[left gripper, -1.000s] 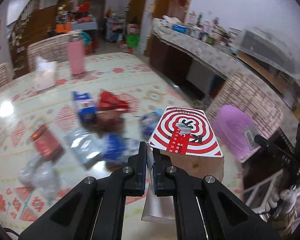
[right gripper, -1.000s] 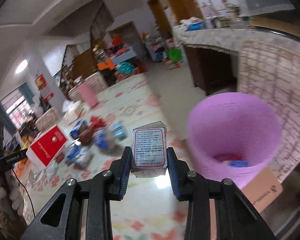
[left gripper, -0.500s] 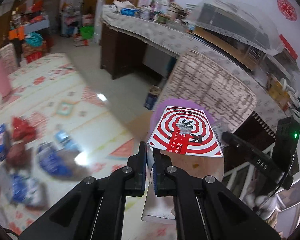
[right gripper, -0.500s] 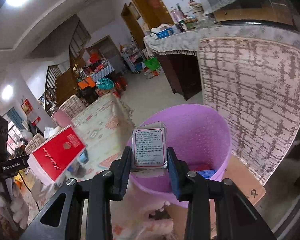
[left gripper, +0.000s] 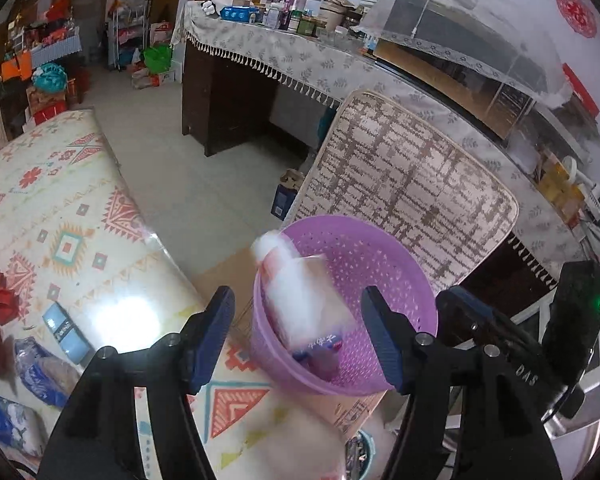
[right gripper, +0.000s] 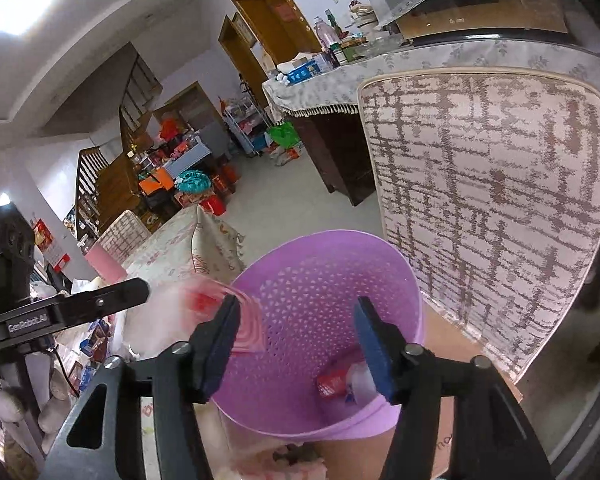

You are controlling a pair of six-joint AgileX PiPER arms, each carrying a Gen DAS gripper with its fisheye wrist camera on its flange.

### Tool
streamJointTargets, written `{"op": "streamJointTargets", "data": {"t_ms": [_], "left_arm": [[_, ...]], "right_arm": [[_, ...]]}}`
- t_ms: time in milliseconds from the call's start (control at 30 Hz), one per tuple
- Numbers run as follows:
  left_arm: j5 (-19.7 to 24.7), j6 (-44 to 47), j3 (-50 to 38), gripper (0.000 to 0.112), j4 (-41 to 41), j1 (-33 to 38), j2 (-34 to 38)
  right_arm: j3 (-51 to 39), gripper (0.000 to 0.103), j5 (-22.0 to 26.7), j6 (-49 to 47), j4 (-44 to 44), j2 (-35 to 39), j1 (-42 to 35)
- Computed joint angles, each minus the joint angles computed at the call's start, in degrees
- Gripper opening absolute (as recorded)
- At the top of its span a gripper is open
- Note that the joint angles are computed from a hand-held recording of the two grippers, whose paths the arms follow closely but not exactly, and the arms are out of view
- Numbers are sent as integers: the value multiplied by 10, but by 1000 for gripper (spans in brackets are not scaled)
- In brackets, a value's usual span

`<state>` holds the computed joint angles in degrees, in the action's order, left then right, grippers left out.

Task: Collect trash
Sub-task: 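Carry both items to the pink wastebasket and release them inside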

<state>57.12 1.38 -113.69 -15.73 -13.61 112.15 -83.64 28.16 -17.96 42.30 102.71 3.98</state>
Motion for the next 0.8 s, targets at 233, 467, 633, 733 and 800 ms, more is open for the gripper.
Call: {"op": "streamJointTargets", "data": {"t_ms": [233,467,633,733,800], "left_arm": [[-20,28,107,67,-41,27,-76],[-42,51,208,67,-49,53,-151],[-53,62,272,67,-31,81,-204],[-58,59,298,67,-20,102,-230],[-62,52,311,67,-11,117,-245]], "right_arm": [[89,74,-15,-16,6,-71,-26],[191,79,-24,6,-47,-166,-74],[245,80,-20,-25,-22,-205,-124],[258,80,-14,-42,-4,-213,-146],[269,80,-9,-70,23,-217,-163]]}}
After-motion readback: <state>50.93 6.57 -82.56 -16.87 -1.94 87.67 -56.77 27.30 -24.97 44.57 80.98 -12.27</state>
